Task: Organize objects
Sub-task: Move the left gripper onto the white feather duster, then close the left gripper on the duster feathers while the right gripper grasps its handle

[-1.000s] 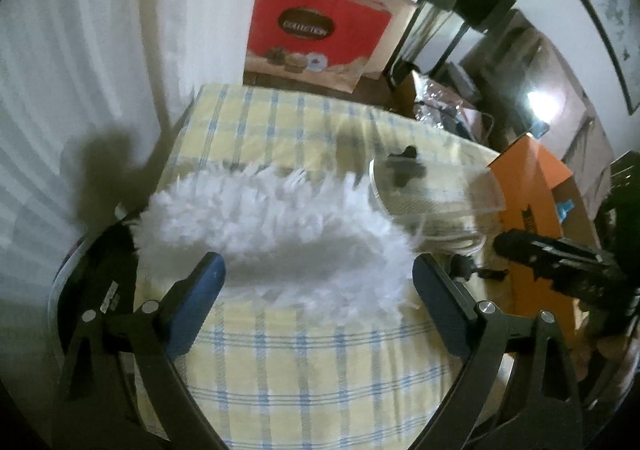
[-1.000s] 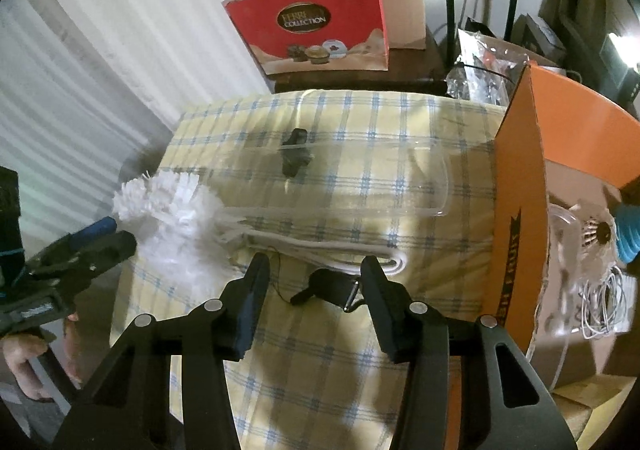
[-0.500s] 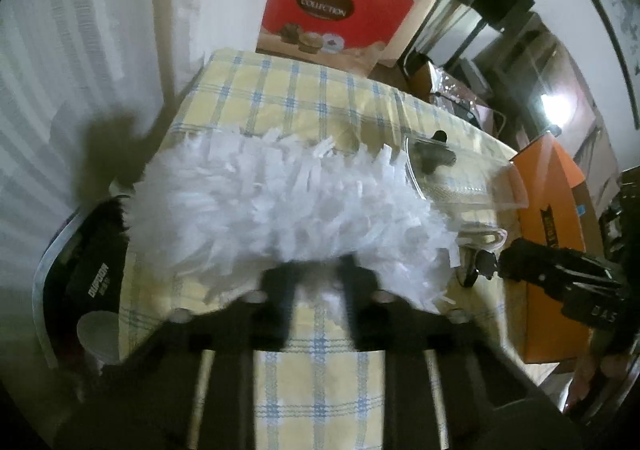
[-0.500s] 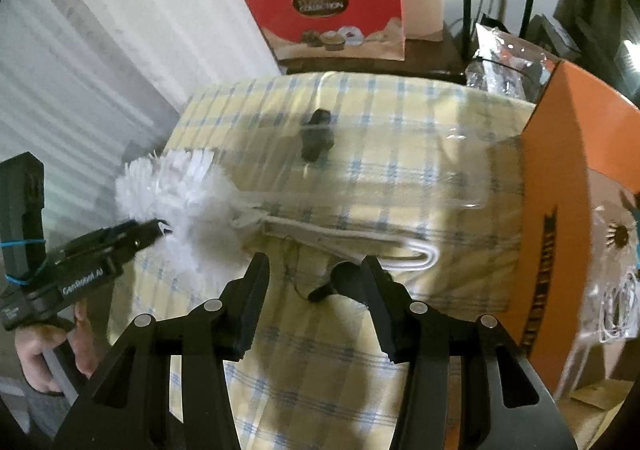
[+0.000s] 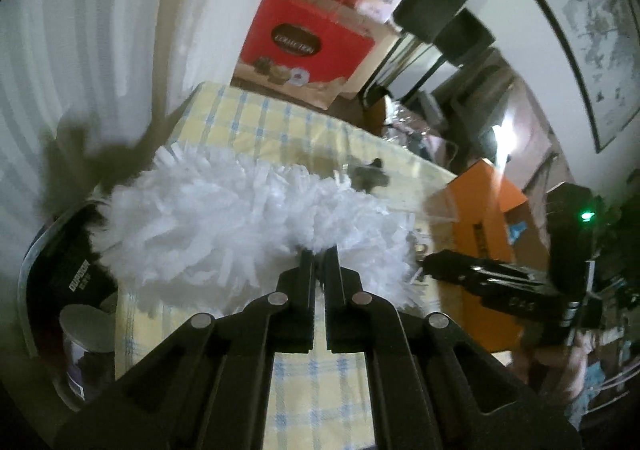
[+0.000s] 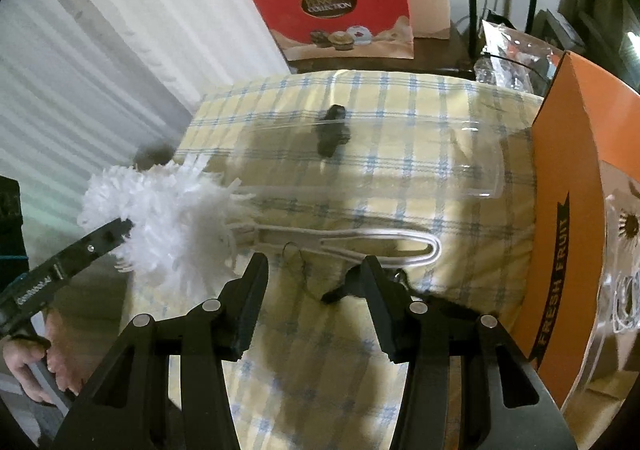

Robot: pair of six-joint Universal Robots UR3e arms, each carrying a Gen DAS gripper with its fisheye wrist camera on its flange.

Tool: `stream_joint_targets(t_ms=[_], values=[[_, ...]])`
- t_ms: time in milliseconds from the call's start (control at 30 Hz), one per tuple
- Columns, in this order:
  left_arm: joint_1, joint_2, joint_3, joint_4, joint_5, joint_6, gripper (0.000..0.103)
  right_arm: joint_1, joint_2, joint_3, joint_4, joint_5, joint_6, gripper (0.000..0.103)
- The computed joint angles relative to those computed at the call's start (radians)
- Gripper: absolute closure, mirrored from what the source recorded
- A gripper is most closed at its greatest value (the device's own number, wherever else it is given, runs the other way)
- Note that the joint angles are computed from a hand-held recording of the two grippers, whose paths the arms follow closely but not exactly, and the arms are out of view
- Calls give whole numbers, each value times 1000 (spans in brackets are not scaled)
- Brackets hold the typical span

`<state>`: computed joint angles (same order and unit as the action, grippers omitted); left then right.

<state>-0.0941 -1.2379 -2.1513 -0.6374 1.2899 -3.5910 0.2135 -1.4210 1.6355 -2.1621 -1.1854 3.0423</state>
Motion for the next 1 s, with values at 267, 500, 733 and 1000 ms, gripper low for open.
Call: stream_joint_targets(t_ms=[267,500,733,1000], values=[[37,181,-38,-94,-60,-11,100,-43,-51,64,56,208,13,48],[108,380,-246,-123,-155,-58,100,-56,-63,144,29,380,101,41],[46,382,-375,-11,-145,-148,100,32,-6,186,-75,356,204,41],[47,453,-447,8,-206,-178,100,86,50,200,-135,325,249,41]])
